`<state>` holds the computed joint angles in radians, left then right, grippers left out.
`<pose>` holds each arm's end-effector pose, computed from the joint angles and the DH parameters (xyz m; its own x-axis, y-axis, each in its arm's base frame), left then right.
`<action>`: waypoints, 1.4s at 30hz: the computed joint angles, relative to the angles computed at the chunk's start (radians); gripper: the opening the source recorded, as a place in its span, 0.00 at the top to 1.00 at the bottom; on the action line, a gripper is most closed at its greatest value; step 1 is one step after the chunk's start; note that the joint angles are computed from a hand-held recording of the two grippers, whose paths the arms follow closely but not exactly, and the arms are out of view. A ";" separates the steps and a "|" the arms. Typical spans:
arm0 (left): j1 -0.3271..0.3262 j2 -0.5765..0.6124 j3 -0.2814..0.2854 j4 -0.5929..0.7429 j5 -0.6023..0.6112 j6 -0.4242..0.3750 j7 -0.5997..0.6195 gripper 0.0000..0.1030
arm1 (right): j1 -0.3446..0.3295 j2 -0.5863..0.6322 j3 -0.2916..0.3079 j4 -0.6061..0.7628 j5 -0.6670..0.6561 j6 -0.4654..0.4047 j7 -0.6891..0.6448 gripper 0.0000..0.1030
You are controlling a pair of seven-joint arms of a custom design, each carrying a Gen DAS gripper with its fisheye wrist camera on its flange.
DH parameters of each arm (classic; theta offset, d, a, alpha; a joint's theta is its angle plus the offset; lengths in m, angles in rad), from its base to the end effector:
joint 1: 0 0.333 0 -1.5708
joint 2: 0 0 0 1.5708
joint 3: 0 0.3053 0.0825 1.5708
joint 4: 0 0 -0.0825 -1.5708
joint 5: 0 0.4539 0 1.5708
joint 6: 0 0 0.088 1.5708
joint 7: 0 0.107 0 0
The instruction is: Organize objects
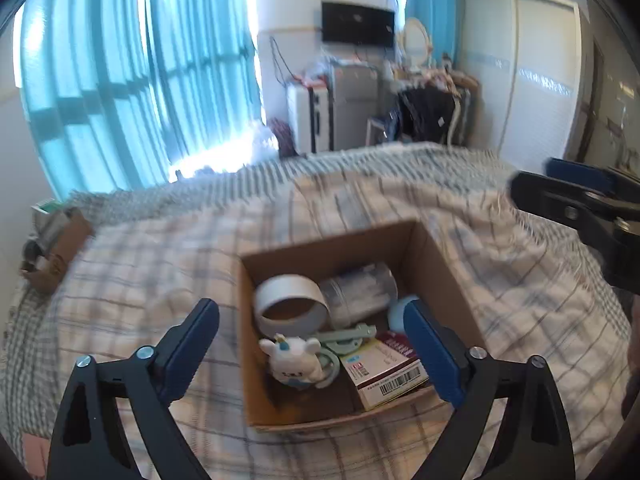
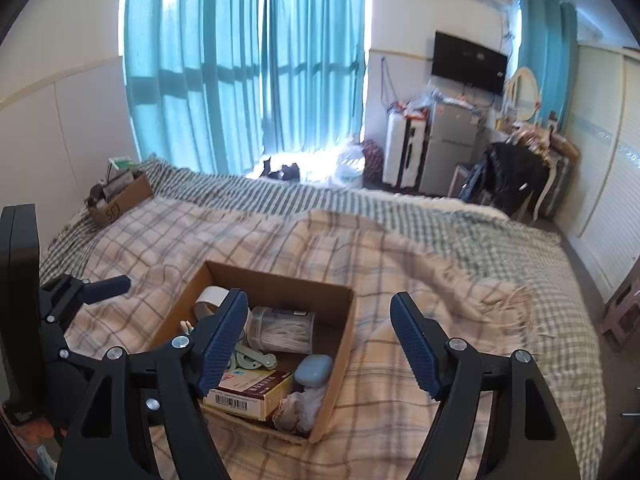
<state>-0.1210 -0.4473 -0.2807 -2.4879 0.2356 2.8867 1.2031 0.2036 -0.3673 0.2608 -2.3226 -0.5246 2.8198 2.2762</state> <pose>0.4760 -0.2232 0.4947 -0.2357 -0.9703 -0.0547 -0.6290 0.1952 -0.7525 0.4835 0.2808 0.5356 0.1962 -0.9801 0.0295 -0.5850 -0.1412 -0.7986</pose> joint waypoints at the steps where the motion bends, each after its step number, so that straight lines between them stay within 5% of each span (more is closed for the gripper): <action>1: 0.015 -0.033 -0.016 -0.009 0.015 -0.005 -0.020 0.05 | -0.010 -0.035 0.015 -0.011 -0.017 -0.016 0.025 0.25; 9: 0.013 -0.291 -0.025 -0.103 0.027 0.003 -0.053 0.00 | -0.027 -0.326 0.079 -0.104 -0.018 -0.139 0.123 0.14; 18: 0.025 -0.494 -0.035 -0.213 -0.017 0.037 -0.104 0.00 | -0.078 -0.572 0.179 -0.242 -0.020 -0.112 0.225 0.00; 24: 0.071 -0.592 -0.095 -0.292 -0.021 0.057 -0.174 0.00 | -0.096 -0.608 0.237 -0.298 -0.052 -0.109 0.251 0.00; 30: 0.073 -0.656 -0.148 -0.411 0.003 0.128 -0.222 0.00 | -0.129 -0.689 0.292 -0.396 -0.087 -0.023 0.337 0.00; 35: 0.078 -0.650 -0.199 -0.439 0.007 0.091 -0.281 0.00 | -0.149 -0.731 0.311 -0.461 -0.069 0.070 0.391 0.00; 42: 0.056 -0.670 -0.193 -0.458 0.021 0.127 -0.310 0.00 | -0.167 -0.677 0.351 -0.454 -0.045 0.073 0.379 0.00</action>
<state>-0.0650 -1.1171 -0.4736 -2.9458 0.2566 3.0135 0.8927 0.0364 -1.0441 0.6114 -2.7770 -0.5693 2.8932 2.6551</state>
